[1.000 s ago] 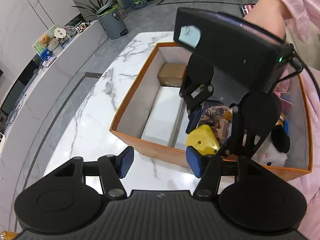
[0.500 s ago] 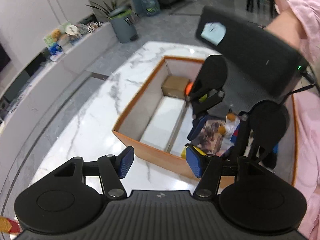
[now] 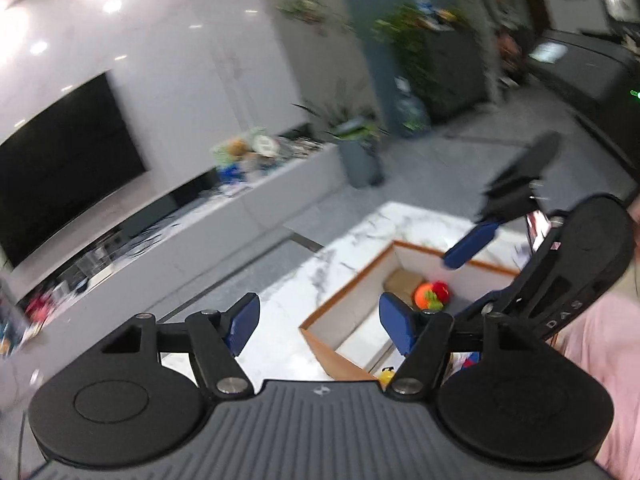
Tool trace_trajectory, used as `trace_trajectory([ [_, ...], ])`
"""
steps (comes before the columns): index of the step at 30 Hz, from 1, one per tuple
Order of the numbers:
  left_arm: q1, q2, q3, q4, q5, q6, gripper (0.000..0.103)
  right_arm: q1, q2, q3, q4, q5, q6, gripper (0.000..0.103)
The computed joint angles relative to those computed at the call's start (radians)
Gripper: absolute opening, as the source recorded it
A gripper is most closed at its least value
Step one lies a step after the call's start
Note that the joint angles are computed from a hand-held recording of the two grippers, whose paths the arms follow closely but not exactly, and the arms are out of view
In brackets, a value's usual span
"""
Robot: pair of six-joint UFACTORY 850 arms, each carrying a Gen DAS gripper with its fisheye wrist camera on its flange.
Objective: Organize objects
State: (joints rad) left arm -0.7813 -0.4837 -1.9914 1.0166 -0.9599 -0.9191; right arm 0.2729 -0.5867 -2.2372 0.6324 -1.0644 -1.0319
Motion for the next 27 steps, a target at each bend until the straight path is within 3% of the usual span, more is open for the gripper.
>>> trace_trajectory([
  [3,-0.047,0.022,0.04,0.099,-0.104,-0.184,0.089,-0.003,0.178,0.278,0.109,0.224,-0.077,0.065],
  [5,-0.077,0.036,0.069,0.151,-0.172,-0.273,0.09,-0.012,0.271,0.418,0.191,0.315,-0.099,0.07],
  [7,-0.103,0.052,0.105,0.178,-0.223,-0.352,0.09,-0.026,0.339,0.512,0.271,0.345,-0.108,0.07],
  [12,-0.149,0.11,0.228,0.233,-0.261,-0.522,0.091,-0.022,0.472,0.729,0.446,0.455,-0.21,0.073],
  [16,-0.173,0.118,0.273,0.222,-0.297,-0.581,0.091,-0.01,0.549,0.84,0.481,0.534,-0.246,0.074],
  [23,-0.169,0.139,0.326,0.161,-0.259,-0.666,0.091,0.03,0.571,0.937,0.549,0.697,-0.302,0.075],
  [27,-0.167,0.123,0.325,0.155,-0.27,-0.694,0.091,0.034,0.569,0.96,0.574,0.738,-0.291,0.076],
])
